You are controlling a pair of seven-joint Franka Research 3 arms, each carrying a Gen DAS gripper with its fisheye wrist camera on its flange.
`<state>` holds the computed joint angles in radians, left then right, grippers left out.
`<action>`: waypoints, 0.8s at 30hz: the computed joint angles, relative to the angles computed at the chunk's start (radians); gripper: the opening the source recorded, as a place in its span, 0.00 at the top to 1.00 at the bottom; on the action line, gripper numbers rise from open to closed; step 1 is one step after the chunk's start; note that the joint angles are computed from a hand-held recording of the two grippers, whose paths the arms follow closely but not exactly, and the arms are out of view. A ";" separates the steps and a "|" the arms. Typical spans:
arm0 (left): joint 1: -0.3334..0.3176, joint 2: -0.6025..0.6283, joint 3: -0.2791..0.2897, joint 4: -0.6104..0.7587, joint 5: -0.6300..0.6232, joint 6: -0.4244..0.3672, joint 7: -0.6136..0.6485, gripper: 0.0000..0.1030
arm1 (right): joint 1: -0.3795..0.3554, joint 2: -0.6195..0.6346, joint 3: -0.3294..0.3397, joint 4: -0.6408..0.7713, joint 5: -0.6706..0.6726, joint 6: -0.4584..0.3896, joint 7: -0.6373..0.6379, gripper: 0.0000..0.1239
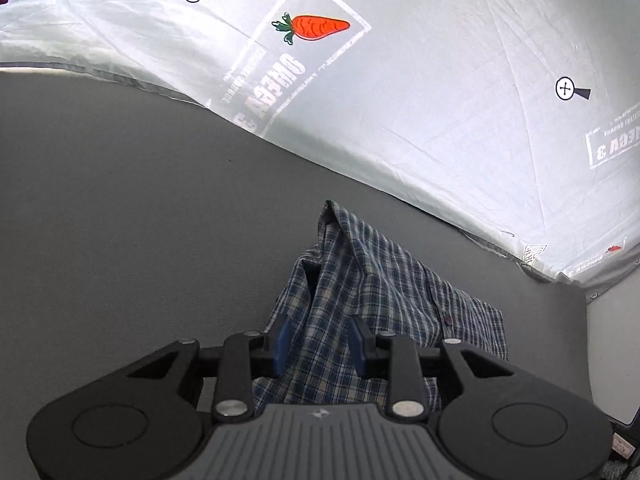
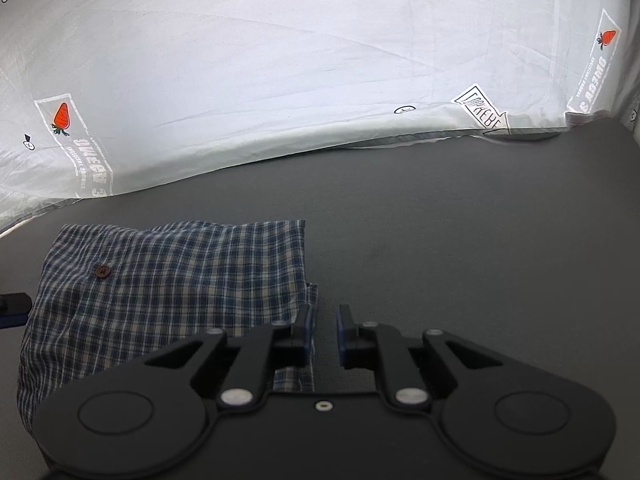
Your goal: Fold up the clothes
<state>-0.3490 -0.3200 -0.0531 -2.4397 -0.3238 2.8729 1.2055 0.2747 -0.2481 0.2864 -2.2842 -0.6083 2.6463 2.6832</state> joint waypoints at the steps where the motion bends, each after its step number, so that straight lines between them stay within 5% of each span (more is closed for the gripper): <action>1: -0.022 0.035 0.018 0.022 -0.034 0.009 0.031 0.57 | 0.002 0.002 -0.001 0.001 0.002 0.003 -0.005 0.87; 3: 0.038 0.079 -0.034 0.046 0.045 0.037 -0.029 0.59 | 0.004 0.004 -0.002 0.002 0.004 0.016 -0.007 0.71; 5: 0.149 0.112 -0.118 0.063 0.234 0.055 -0.185 0.91 | 0.000 0.007 -0.002 -0.001 -0.001 0.042 0.003 0.72; 6: 0.153 0.133 -0.112 0.083 0.240 0.033 -0.180 0.96 | 0.004 0.015 -0.006 0.002 0.009 0.047 -0.014 0.72; 9: 0.146 0.182 -0.077 0.124 0.232 -0.004 -0.151 0.96 | 0.019 0.060 -0.005 0.037 0.008 -0.009 -0.074 0.79; 12: 0.237 0.193 -0.129 0.157 0.450 -0.078 -0.325 0.96 | 0.035 0.080 -0.021 0.046 -0.003 -0.038 -0.073 0.80; 14: 0.233 0.176 -0.096 0.139 0.406 -0.065 -0.356 0.95 | 0.038 0.067 -0.036 0.032 -0.003 -0.026 -0.040 0.80; 16: 0.188 0.148 -0.034 0.106 0.223 -0.017 -0.250 0.76 | 0.030 0.047 -0.047 0.010 0.000 0.009 -0.008 0.78; 20: 0.021 0.130 0.098 0.103 -0.203 0.032 0.202 0.40 | 0.006 0.017 -0.075 -0.046 0.071 0.161 0.006 0.60; 23: -0.024 0.137 0.117 0.118 -0.371 0.018 0.397 0.16 | 0.033 0.036 -0.136 -0.097 0.249 0.362 -0.081 0.57; 24: -0.028 0.143 0.114 0.124 -0.411 0.015 0.433 0.13 | 0.078 0.049 -0.179 -0.107 0.339 0.410 -0.152 0.45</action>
